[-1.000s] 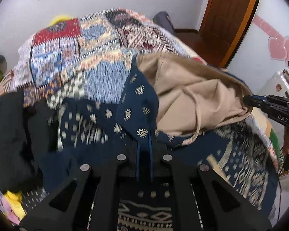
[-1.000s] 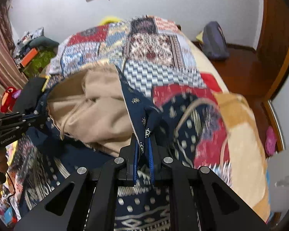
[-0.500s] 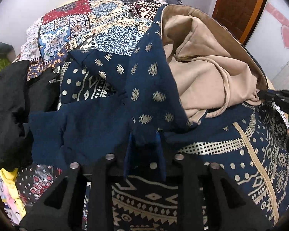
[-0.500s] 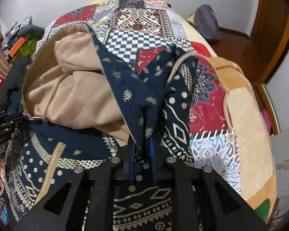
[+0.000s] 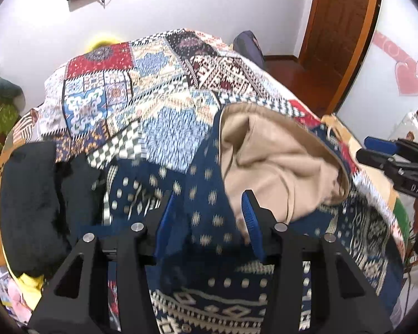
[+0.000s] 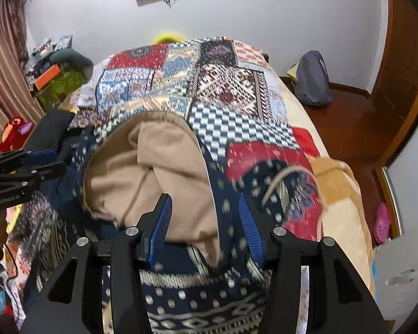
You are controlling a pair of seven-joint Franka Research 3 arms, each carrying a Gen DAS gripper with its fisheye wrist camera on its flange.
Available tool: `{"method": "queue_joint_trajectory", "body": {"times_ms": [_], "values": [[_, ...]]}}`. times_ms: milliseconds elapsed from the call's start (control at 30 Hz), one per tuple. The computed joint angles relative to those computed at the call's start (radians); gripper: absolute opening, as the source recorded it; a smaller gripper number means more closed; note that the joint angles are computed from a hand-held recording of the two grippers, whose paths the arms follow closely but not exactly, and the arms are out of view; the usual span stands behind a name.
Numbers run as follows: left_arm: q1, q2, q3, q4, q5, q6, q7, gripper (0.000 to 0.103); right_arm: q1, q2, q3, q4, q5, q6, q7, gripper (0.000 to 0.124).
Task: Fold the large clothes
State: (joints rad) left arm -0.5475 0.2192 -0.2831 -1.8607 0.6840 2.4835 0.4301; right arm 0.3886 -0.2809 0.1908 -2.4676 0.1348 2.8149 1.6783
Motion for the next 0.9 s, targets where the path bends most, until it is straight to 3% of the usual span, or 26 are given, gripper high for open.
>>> {"method": "queue_joint_trajectory", "body": {"times_ms": [300, 633, 700, 767, 900], "values": [[0.003, 0.164, 0.03, 0.194, -0.047, -0.005, 0.118, 0.048, 0.012, 0.182, -0.026, 0.139, 0.024, -0.001, -0.022, 0.046], [-0.008, 0.304, 0.072, 0.319, -0.128, 0.007, 0.199, 0.047, 0.024, 0.331, -0.051, 0.239, 0.173, -0.025, -0.128, 0.046], [-0.009, 0.31, 0.08, 0.321, -0.135, 0.017, 0.196, 0.044, 0.026, 0.34, -0.051, 0.242, 0.179, -0.014, -0.13, 0.035], [-0.004, 0.313, 0.079, 0.318, -0.148, 0.031, 0.203, 0.029, 0.023, 0.348, -0.047, 0.252, 0.213, -0.025, -0.16, 0.016], [0.0, 0.306, 0.08, 0.303, -0.168, 0.048, 0.204, 0.01, 0.025, 0.343, -0.044, 0.251, 0.248, -0.032, -0.185, 0.008]]}}
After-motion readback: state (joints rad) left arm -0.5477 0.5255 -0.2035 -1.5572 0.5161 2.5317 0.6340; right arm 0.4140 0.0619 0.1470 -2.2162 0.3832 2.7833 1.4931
